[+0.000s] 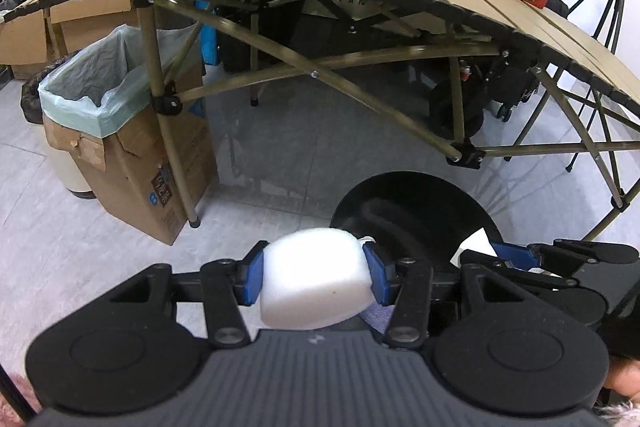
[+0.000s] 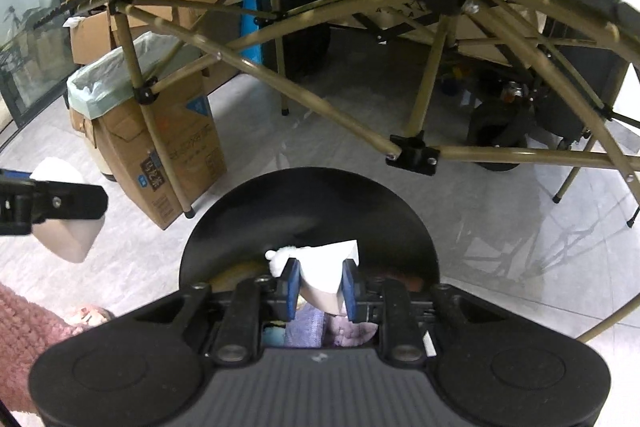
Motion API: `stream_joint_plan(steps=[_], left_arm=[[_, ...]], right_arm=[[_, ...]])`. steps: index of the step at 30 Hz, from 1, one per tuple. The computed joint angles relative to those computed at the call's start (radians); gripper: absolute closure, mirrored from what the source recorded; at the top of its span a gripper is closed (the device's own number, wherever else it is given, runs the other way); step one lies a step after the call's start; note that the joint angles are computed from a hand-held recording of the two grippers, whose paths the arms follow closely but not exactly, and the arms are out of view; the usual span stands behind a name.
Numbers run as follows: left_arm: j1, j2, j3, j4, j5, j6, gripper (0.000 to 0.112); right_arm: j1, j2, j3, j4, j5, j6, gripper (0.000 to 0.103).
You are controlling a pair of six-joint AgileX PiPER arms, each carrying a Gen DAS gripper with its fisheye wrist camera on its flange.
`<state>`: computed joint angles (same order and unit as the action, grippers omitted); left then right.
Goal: Organize soft objects
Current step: 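Open the right tool over the bin to drop the foam wedge, then open the left tool over the bin to drop the foam cylinder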
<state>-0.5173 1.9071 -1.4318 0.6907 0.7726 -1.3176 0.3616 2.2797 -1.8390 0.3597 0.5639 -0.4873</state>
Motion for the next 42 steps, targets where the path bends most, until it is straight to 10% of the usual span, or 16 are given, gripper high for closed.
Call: stream_joint_plan(steps=[6,16,42], left_arm=[[0.006,0.008,-0.005,-0.016,0.0,0.011,0.061],[0.006,0.01,-0.007,-0.017,0.005,0.01,0.061],[-0.019,0.156,-0.226,-0.1,0.004,0.169,0.061]], right_arm=[[0.0,0.063,-0.089,-0.08,0.068,0.078,0.07],[-0.007,0.047,-0.077,-0.134,0.046,0.152,0.001],[-0.104,0.003,-0.094,-0.301,0.12,0.391,0.0]])
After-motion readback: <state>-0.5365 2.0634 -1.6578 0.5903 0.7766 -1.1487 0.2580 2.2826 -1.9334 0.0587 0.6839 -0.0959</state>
